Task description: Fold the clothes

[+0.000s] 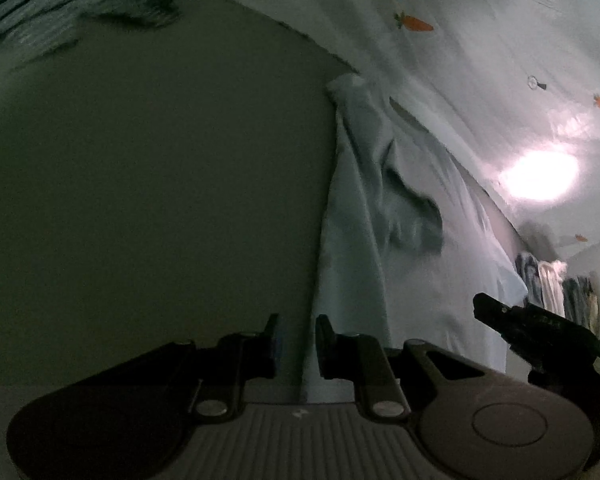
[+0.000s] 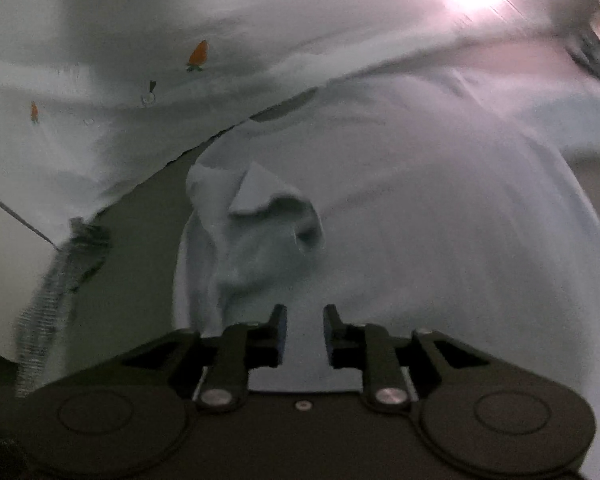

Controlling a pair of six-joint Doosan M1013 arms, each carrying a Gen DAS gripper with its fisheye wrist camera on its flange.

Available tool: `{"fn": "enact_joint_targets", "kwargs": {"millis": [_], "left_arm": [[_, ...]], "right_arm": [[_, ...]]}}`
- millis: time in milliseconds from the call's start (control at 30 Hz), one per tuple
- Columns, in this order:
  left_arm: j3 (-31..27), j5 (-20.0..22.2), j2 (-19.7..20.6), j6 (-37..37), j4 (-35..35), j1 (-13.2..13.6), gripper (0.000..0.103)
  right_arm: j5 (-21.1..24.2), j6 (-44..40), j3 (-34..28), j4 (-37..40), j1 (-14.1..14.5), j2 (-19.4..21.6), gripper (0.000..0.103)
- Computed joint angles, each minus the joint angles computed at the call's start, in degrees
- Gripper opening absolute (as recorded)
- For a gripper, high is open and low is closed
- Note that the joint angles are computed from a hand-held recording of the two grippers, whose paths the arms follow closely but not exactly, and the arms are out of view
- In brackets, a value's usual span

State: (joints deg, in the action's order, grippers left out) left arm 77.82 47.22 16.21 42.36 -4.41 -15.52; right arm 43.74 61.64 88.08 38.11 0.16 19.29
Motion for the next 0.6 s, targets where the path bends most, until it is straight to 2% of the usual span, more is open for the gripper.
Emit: {"fn": "enact_joint_targets", "kwargs": {"millis": [133,233,333,467,500,533,567,600], "left_arm": [[-8.04,2.11,6.35,5.09,-2.3,2.79,0.025],[-14.71,4.48,11.27,8.12,-4.47,4.62,0.025],[-21.54,6.41,16.21,10.67,-6.72,5.94,0.025],[-29.81,7.9,22.08,13.93,-10.0,7.24,0.026],[-32.05,8.54,23.56,14.38,-10.17,7.43,0.026],[-33.42,8.56,24.47,14.61,-10.24,7.55,0.026],[-34.33,8.25,25.08,14.72,-10.3,7.63,0.026],[-35.25,7.95,25.71,14.83,-10.36,7.71,0.026]], "right_arm": [[-5.11,0.16,-5.0,-10.69,4.32,4.13,0.03],[-6.07,0.42,-8.56,-17.24,6.45,7.12,0.031],[-5.87,-2.12,-10.65,-19.11,7.37,9.14,0.037],[-8.43,-6.97,-11.04,-20.37,8.36,10.26,0.037],[-8.62,-8.52,-11.2,-18.54,8.25,10.46,0.029],[-8.62,-10.15,-11.42,-16.42,8.1,10.67,0.01],[-8.45,-10.92,-11.79,-13.4,7.62,10.81,0.004],[-8.23,-11.46,-12.18,-10.26,7.09,10.96,0.003]]}}
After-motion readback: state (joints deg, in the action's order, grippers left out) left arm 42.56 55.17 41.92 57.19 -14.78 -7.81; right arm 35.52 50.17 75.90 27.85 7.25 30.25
